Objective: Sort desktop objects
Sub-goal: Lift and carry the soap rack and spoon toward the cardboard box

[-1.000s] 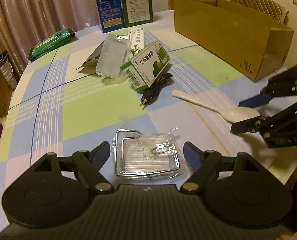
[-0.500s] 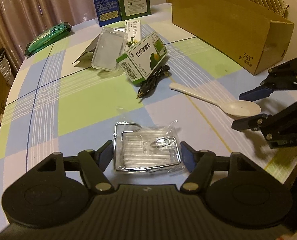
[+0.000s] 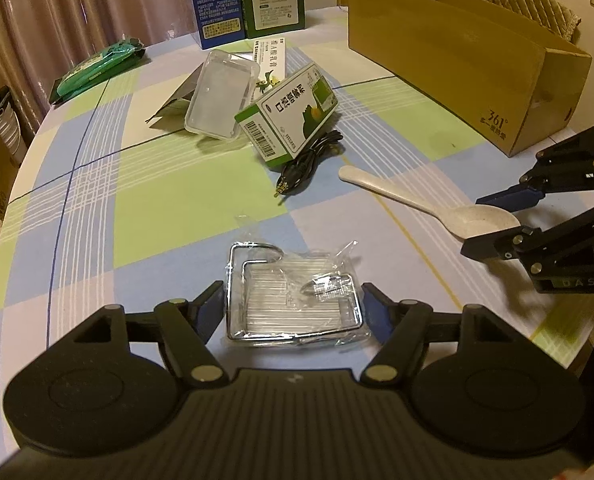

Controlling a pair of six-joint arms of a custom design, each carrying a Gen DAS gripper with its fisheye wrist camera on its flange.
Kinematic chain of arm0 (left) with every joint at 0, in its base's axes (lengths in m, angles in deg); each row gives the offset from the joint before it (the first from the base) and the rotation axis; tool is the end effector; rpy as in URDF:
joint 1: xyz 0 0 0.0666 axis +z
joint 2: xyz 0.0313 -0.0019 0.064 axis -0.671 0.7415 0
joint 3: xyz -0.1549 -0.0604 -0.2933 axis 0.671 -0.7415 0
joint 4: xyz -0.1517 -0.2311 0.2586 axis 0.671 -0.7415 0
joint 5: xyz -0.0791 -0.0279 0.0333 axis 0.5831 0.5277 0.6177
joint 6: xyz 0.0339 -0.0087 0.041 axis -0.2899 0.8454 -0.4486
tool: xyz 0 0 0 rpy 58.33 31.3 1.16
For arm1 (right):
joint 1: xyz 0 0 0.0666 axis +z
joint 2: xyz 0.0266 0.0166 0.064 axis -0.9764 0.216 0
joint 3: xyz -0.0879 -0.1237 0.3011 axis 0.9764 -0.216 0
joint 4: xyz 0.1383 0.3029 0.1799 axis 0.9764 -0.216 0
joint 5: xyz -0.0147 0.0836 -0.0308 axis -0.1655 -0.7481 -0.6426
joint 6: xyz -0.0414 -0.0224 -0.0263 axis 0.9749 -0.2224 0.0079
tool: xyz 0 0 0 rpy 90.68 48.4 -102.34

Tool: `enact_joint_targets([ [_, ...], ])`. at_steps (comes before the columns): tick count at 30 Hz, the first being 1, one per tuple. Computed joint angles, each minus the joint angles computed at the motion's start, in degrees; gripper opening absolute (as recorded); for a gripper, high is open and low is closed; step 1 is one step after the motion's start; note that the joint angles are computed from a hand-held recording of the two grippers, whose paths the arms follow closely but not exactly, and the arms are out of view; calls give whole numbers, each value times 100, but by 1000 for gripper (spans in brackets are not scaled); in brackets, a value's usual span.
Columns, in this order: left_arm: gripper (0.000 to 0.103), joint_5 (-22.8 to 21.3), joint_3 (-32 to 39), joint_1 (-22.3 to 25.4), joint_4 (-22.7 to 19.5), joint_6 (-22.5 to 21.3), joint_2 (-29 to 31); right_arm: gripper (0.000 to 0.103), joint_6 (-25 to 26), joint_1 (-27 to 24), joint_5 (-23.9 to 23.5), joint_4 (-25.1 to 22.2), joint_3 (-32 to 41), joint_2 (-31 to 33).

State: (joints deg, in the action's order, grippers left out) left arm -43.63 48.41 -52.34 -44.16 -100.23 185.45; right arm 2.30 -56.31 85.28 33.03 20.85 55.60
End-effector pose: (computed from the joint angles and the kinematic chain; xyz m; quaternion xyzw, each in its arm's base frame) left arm 0.6303 -0.1210 0.3138 0.2843 0.9003 -0.0657 0.3228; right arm 0.5858 0.2297 0.2921 -0.2711 0.9045 0.0639 0.3230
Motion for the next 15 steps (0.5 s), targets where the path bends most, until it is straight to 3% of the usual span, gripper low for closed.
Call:
enact_joint_targets([
  [7,70,11,-11,12,-5,24,4,32,271,38,147,140,-72,-20],
  [15,71,16,-7,15,-1,82,13,30,144,18,121,90,-21,7],
])
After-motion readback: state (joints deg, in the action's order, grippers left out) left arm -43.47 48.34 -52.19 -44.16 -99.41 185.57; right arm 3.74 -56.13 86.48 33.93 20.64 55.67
